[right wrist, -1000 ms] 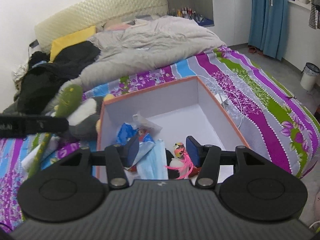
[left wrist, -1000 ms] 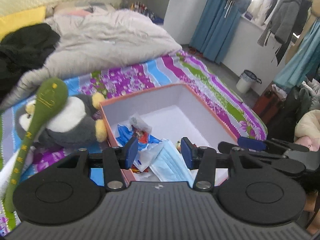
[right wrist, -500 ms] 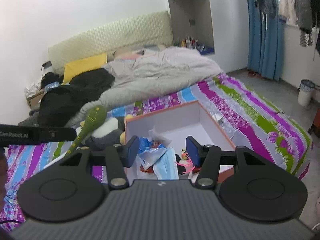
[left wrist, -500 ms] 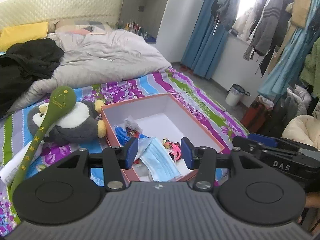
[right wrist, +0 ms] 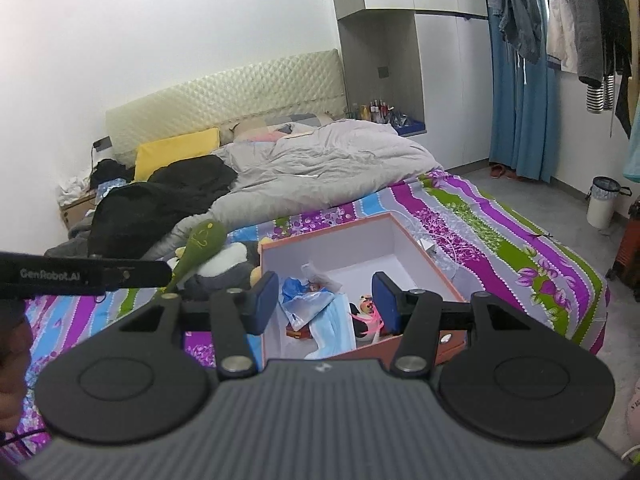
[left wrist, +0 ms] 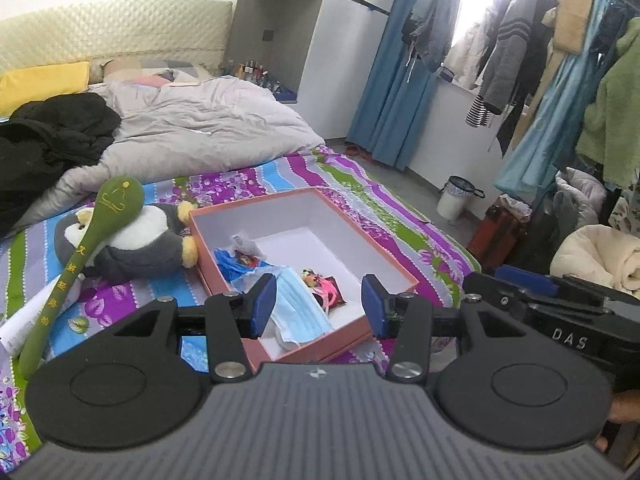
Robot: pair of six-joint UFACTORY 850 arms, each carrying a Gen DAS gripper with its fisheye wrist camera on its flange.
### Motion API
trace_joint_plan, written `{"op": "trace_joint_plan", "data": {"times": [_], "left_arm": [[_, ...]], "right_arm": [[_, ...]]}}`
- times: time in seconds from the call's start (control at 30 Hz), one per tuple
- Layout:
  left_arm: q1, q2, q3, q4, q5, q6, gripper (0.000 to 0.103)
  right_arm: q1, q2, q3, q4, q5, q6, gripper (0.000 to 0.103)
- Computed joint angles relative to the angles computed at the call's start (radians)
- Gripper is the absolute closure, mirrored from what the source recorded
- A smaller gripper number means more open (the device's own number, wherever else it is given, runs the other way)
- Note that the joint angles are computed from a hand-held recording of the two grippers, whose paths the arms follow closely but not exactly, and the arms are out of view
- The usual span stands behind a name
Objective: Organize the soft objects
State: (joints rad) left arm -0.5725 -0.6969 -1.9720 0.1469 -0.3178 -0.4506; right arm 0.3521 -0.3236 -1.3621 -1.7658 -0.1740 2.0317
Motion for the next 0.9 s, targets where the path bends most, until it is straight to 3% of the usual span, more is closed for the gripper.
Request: {"op": "trace_joint_plan", "data": {"times": [0.17, 0.47, 0.9], "left_arm": [[-0.005, 0.037, 0.057, 0.007, 0.025, -0.010, 0.050], [-0.005, 0.097, 0.150, 0.184, 0.055, -0.201, 0.050], [-0.010, 0.122, 0.222, 0.173, 0.061, -0.210, 0.042]], "right_arm": [[0.016, 0.020, 0.037, -0.045, -0.006, 0.047, 0.048], [0.037, 0.041, 0.080, -0.070, -0.019, 0.100, 0.048], [0.053, 0.051, 0.120, 0.024, -0.038, 0.018, 0.048]]}}
